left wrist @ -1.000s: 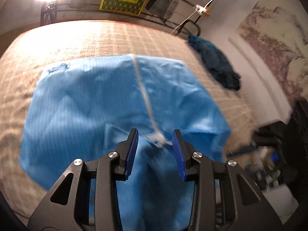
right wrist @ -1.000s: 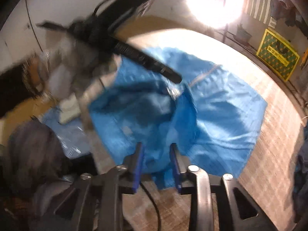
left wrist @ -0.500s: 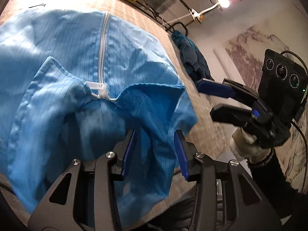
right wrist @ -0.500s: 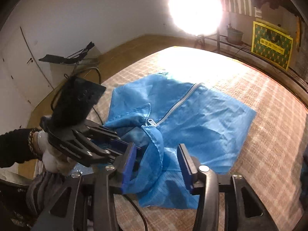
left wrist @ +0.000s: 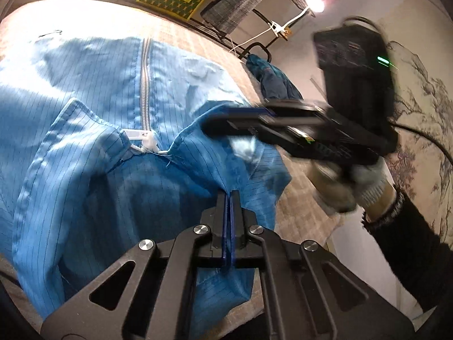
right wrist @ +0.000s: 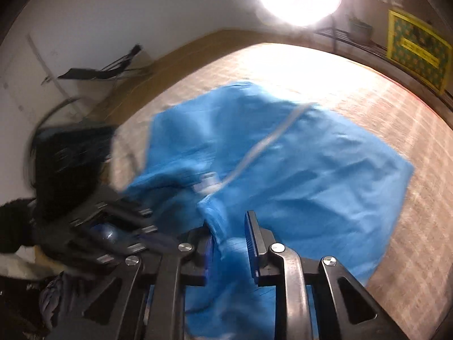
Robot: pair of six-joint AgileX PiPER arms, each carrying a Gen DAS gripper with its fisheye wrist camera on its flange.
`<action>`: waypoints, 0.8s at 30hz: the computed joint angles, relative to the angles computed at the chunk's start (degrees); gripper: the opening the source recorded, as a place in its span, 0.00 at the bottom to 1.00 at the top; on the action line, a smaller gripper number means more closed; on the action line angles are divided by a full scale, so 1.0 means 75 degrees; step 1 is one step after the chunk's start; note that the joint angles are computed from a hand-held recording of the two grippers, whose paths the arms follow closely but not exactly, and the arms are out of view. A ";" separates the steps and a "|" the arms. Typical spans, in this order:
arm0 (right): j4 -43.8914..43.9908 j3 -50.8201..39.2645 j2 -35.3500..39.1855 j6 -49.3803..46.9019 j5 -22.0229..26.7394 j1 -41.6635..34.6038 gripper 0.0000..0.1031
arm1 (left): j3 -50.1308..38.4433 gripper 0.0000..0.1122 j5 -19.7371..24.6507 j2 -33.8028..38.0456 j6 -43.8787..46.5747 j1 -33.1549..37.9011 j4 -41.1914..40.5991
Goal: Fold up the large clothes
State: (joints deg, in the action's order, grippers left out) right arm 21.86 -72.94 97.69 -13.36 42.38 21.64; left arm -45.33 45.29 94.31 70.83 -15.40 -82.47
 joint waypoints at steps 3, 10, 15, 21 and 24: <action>-0.0912 -0.0159 0.0213 0.0717 -0.0135 0.0034 0.20 | 0.0036 0.00 -0.0057 -0.0075 0.0034 -0.0012 0.0074; -0.1699 0.0636 -0.0773 0.1958 -0.0722 0.0180 0.34 | -0.0118 0.00 0.0796 -0.0366 -0.0814 0.0655 0.1067; -0.1538 0.1927 -0.2410 0.2653 -0.1063 0.0025 0.34 | 0.0406 0.34 0.1128 -0.1964 -0.0530 0.2381 0.1636; -0.1472 0.3141 -0.3705 0.3602 -0.1378 0.0022 0.41 | -0.0781 0.37 0.0968 -0.0954 -0.0994 0.3735 0.2136; -0.1023 0.3344 -0.3475 0.3551 -0.1794 -0.0051 0.41 | -0.1280 0.37 0.0228 -0.0060 -0.1739 0.3389 0.2678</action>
